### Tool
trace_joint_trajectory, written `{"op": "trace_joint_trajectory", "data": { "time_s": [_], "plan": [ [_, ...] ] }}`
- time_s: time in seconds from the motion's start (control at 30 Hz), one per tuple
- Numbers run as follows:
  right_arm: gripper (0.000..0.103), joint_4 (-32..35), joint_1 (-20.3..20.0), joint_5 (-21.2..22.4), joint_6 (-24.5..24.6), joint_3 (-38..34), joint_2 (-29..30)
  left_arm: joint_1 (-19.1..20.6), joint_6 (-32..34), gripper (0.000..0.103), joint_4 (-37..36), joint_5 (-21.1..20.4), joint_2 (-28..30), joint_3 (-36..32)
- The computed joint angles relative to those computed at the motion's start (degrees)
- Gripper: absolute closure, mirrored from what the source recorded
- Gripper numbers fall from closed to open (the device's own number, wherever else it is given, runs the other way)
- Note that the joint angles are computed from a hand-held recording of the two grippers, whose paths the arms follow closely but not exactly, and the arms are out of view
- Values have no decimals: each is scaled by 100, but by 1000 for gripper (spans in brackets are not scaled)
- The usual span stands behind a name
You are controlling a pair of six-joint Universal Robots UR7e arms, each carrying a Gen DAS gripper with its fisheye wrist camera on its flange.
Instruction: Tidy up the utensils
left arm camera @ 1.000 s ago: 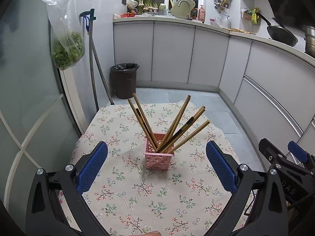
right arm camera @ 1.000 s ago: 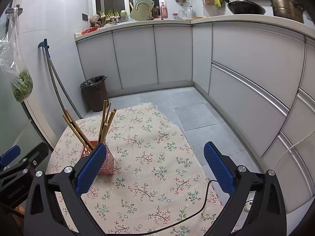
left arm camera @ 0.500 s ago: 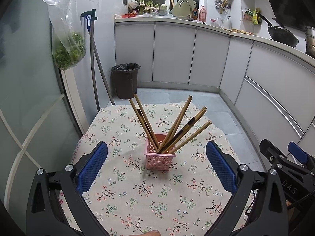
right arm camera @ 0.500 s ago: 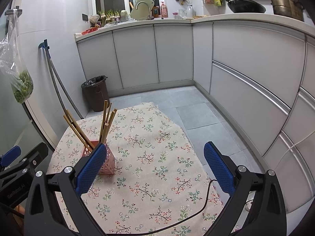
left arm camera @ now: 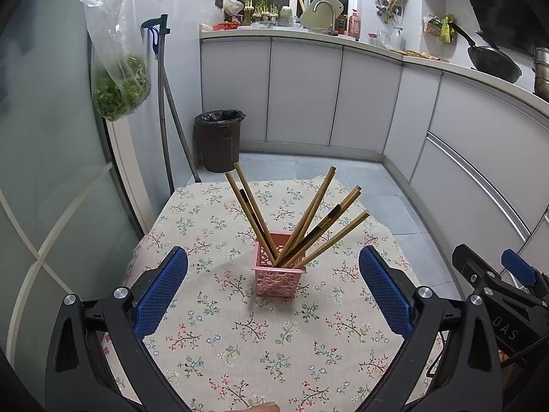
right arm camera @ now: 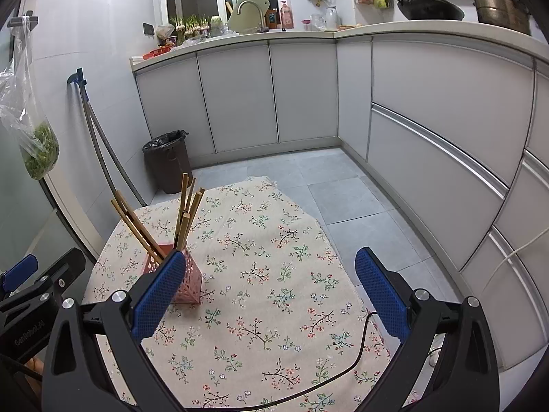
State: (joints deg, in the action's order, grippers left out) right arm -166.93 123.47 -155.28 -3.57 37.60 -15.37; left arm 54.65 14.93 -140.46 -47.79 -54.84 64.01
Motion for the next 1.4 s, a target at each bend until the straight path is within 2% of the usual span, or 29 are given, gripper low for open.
{"op": "trace_joint_trajectory", "data": {
  "time_s": [1.23, 1.4],
  "plan": [
    [7, 249, -20, 73, 198, 115, -91, -3, 9, 7, 13, 154, 49, -15],
    [7, 286, -27, 101, 228, 167, -118, 28, -120, 7, 255, 35, 53, -98]
  ]
}}
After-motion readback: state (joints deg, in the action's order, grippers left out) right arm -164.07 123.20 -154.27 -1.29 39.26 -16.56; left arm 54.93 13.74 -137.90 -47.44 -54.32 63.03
